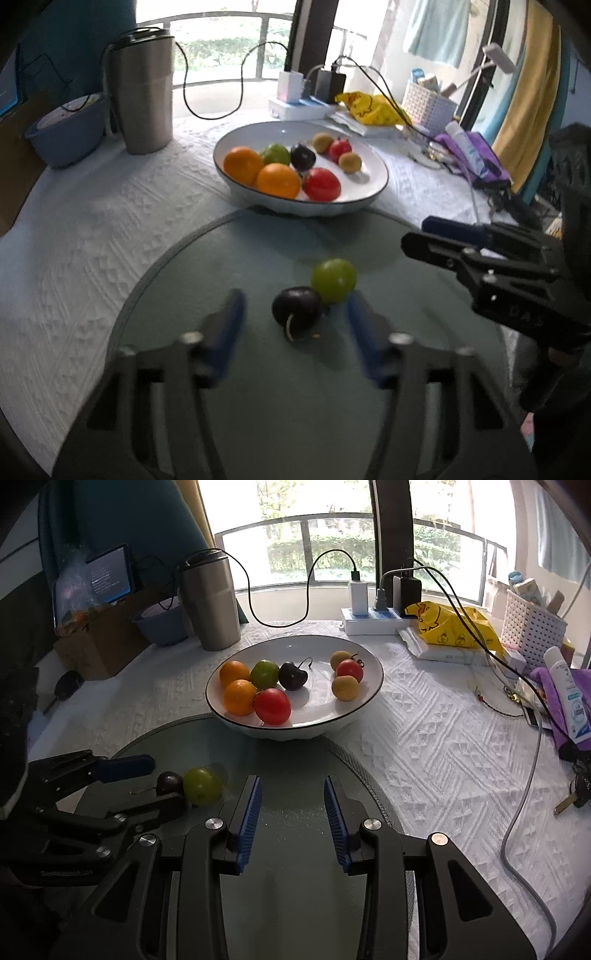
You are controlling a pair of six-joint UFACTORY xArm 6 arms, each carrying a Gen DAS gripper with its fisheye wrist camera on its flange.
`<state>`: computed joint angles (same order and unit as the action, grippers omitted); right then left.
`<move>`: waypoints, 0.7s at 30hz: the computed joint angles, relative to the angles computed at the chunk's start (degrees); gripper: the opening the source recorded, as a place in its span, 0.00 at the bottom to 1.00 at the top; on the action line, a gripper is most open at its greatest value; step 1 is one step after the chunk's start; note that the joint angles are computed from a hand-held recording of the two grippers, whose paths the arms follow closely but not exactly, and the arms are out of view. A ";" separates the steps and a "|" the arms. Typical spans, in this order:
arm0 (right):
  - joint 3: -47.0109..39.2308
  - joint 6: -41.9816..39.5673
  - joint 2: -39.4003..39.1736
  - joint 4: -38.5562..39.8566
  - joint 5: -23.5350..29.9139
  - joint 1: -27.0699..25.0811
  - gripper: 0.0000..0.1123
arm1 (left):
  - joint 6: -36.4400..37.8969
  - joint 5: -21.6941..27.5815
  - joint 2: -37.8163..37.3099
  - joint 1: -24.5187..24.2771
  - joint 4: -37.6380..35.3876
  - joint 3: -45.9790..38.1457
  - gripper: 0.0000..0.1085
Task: Organize fruits
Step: 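Grasp the dark plum with the left tool while the right tool grasps the green lime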
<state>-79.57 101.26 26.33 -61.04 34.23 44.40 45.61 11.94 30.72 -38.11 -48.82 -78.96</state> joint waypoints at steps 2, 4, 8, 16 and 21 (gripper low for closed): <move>0.02 -0.02 0.09 -0.07 -0.34 0.10 0.33 | 0.82 0.31 0.32 -0.05 0.04 -0.25 0.33; -0.42 -0.60 0.50 -0.02 -0.54 0.29 0.33 | 1.83 0.24 0.22 -0.21 -0.16 -0.08 0.27; -2.60 -3.08 2.26 0.90 -1.53 0.68 0.34 | 4.90 0.70 -0.26 0.03 -3.43 0.09 0.27; -8.74 -10.22 6.87 5.51 -2.83 1.17 0.45 | 11.43 -0.30 -2.55 1.26 -10.98 2.00 0.27; -12.74 -15.03 9.90 9.31 -4.14 1.08 0.45 | 14.88 -0.76 -3.46 2.64 -15.49 2.90 0.27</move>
